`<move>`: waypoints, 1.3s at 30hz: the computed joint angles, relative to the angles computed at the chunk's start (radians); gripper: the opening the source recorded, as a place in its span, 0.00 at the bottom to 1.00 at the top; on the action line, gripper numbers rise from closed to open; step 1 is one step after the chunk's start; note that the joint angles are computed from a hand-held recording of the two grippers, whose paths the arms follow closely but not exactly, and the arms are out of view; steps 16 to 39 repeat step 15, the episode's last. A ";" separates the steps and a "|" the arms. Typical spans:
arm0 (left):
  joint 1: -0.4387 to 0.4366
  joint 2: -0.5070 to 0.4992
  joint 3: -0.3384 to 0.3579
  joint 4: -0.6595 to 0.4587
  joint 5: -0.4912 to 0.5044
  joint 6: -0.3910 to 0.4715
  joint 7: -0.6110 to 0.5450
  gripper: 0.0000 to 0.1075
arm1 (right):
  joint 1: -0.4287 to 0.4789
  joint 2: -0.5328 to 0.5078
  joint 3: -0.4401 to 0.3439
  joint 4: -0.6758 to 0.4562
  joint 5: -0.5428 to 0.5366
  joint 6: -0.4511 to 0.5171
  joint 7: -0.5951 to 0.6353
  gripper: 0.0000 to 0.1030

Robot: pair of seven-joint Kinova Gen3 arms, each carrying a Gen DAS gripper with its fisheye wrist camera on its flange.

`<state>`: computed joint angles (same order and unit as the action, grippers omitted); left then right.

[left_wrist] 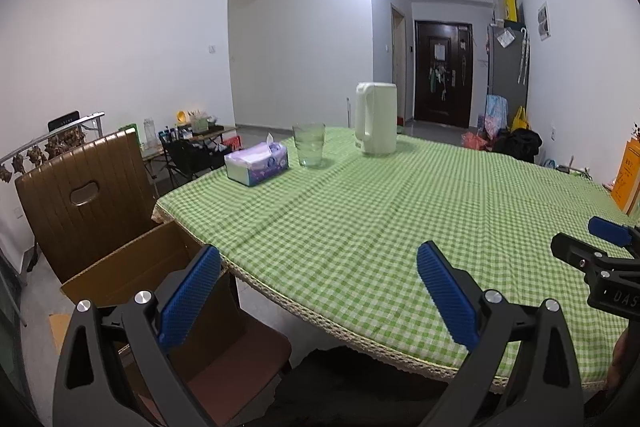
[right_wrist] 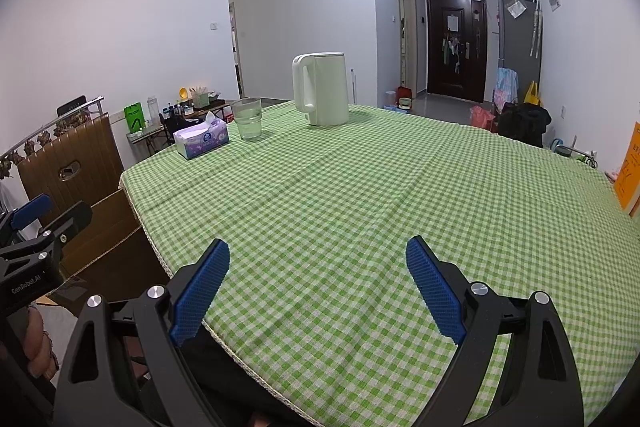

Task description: Organize soft objects

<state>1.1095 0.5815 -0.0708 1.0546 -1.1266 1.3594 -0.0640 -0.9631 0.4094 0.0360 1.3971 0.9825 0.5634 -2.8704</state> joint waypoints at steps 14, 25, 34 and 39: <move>-0.022 -0.017 0.017 0.002 0.034 -0.006 0.027 0.89 | 0.010 -0.002 -0.001 0.011 -0.004 -0.016 -0.006 0.84; -0.025 -0.015 0.017 0.001 0.038 -0.010 0.023 0.89 | 0.011 -0.001 -0.001 0.011 -0.007 -0.016 -0.004 0.84; -0.025 -0.015 0.017 0.001 0.038 -0.010 0.023 0.89 | 0.011 -0.001 -0.001 0.011 -0.007 -0.016 -0.004 0.84; -0.025 -0.015 0.017 0.001 0.038 -0.010 0.023 0.89 | 0.011 -0.001 -0.001 0.011 -0.007 -0.016 -0.004 0.84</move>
